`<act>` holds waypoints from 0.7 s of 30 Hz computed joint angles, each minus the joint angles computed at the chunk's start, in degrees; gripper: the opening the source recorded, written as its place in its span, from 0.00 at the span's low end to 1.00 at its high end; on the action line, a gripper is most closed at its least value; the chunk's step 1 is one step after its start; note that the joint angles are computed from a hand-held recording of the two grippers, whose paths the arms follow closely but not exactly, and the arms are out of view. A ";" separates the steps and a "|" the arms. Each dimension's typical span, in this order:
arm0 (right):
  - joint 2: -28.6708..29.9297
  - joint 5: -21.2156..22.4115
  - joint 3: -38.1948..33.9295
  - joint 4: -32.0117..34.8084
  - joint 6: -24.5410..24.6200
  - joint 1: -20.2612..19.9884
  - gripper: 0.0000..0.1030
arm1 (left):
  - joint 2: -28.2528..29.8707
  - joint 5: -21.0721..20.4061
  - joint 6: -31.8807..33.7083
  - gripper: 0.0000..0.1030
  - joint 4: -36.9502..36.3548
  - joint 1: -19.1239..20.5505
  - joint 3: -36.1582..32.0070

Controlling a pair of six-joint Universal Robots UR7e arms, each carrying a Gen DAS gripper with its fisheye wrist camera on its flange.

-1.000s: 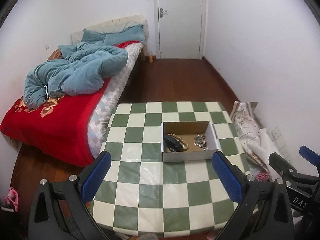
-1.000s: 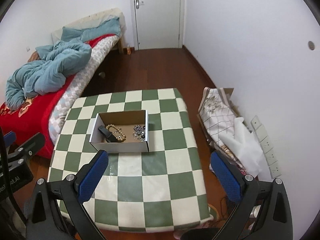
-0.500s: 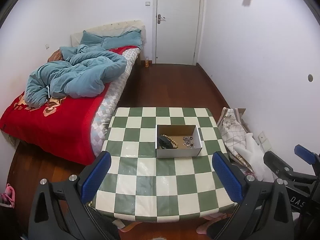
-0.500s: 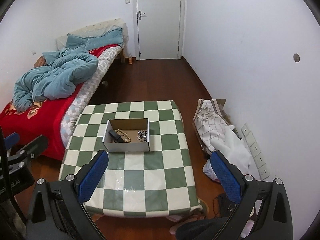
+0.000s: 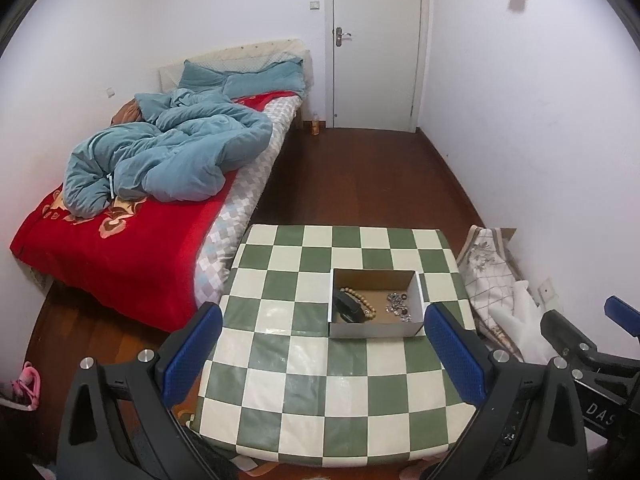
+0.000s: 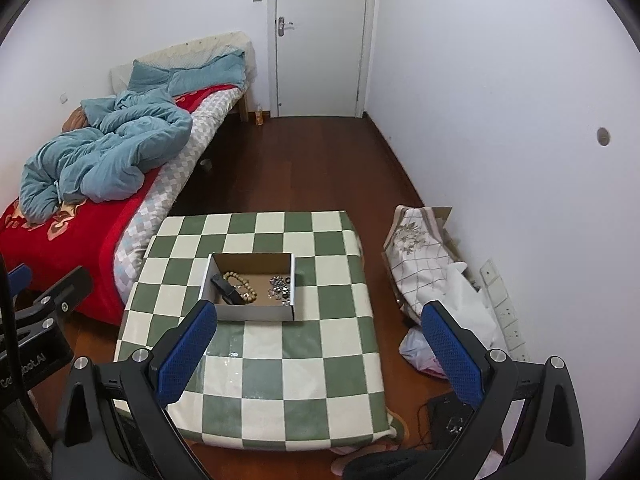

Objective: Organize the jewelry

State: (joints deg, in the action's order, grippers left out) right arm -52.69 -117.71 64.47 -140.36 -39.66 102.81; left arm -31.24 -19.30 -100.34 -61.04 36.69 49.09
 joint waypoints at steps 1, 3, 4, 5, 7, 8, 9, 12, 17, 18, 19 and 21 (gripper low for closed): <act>0.66 -0.01 -0.84 0.64 0.37 -0.08 1.00 | 0.31 0.00 -0.83 1.00 1.21 0.22 -0.70; 1.62 -0.09 -1.82 1.07 0.87 -0.26 1.00 | 0.02 -0.27 0.76 1.00 -0.83 0.50 -0.02; 2.15 -0.27 -2.38 1.34 1.08 -0.29 1.00 | 0.00 -0.34 1.16 1.00 -1.20 0.64 0.07; 2.63 -0.52 -3.02 1.76 1.40 -0.37 1.00 | 0.24 -0.49 0.90 1.00 -0.41 0.76 -0.47; 3.21 -0.77 -3.51 1.91 1.43 -0.43 1.00 | 0.65 -0.65 0.85 1.00 0.28 0.98 -1.20; 3.47 -1.03 -3.77 1.94 1.28 -0.45 1.00 | 0.70 -0.68 0.42 1.00 0.66 1.04 -1.27; 3.58 -1.10 -3.70 1.82 1.24 -0.43 1.00 | 0.56 -0.74 0.69 1.00 0.15 1.05 -0.99; 3.81 -1.36 -3.77 1.57 0.76 -0.43 1.00 | 0.50 -0.74 0.46 1.00 -0.20 1.14 -0.81; 3.85 -1.56 -3.56 1.26 0.22 -0.32 1.00 | 0.38 -0.97 0.54 1.00 0.31 1.14 -0.87; 3.87 -1.66 -3.54 1.21 0.22 -0.30 1.00 | 0.37 -0.96 0.55 1.00 0.37 1.10 -0.85; 3.84 -1.72 -3.48 1.26 0.19 -0.27 1.00 | 0.40 -0.95 0.33 1.00 0.80 1.04 -0.96; 3.78 -1.71 -3.34 1.29 0.10 -0.22 1.00 | 0.88 -0.98 -0.11 1.00 2.14 0.99 -1.94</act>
State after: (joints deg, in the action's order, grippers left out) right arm -48.91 -119.42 61.12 -139.07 -39.56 102.59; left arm -30.36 -20.28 -100.45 -58.90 37.68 47.15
